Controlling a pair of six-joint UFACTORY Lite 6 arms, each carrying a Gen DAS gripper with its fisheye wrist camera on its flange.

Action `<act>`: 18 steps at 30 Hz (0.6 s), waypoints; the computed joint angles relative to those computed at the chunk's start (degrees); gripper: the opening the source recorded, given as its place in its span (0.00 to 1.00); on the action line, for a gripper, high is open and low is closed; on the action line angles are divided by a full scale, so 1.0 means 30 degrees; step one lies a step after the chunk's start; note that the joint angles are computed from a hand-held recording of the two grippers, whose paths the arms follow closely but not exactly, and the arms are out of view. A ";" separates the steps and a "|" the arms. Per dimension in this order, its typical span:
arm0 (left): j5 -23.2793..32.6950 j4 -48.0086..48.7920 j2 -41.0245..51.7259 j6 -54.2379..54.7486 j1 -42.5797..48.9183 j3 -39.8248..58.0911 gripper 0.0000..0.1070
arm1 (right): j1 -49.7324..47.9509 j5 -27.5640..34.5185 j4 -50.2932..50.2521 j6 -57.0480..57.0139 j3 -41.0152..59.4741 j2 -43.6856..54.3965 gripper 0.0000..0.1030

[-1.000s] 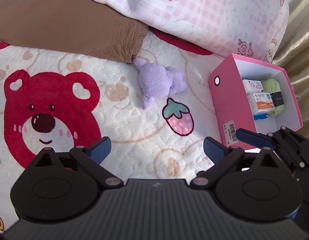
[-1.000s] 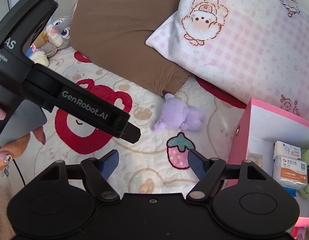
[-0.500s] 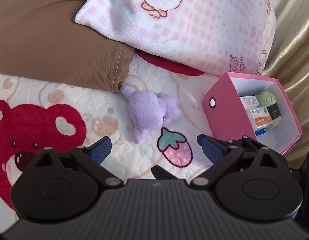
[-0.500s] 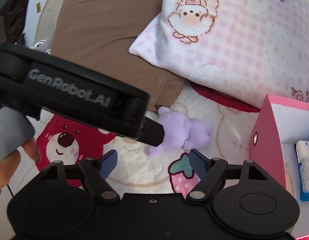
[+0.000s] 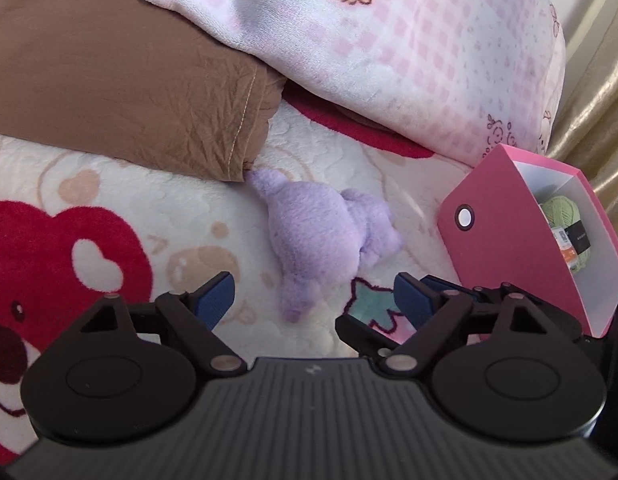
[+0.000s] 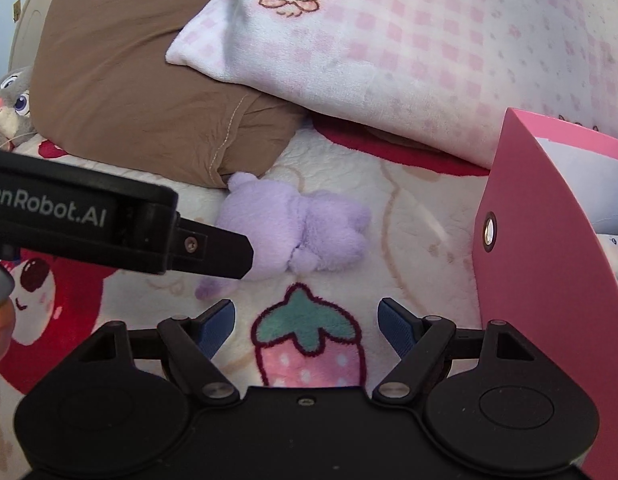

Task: Organize objects
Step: 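Lower the left gripper onto the purple plush toy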

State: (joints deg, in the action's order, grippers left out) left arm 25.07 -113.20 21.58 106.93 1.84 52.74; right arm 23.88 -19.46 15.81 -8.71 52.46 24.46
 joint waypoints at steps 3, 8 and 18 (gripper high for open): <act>0.0824 -0.1707 0.0674 0.0492 0.0003 -0.0091 0.64 | 0.0397 -0.1187 0.2377 -0.2524 0.0188 0.0911 0.80; 0.1095 -0.4341 0.2183 0.2721 -0.0210 0.0397 0.54 | 0.0944 -0.3801 0.2648 -0.3572 -0.0452 0.1636 0.81; 0.2782 -0.4812 0.3022 0.3432 0.0262 0.0589 0.35 | 0.1844 -0.3746 0.6517 -0.7235 0.2584 0.3811 0.90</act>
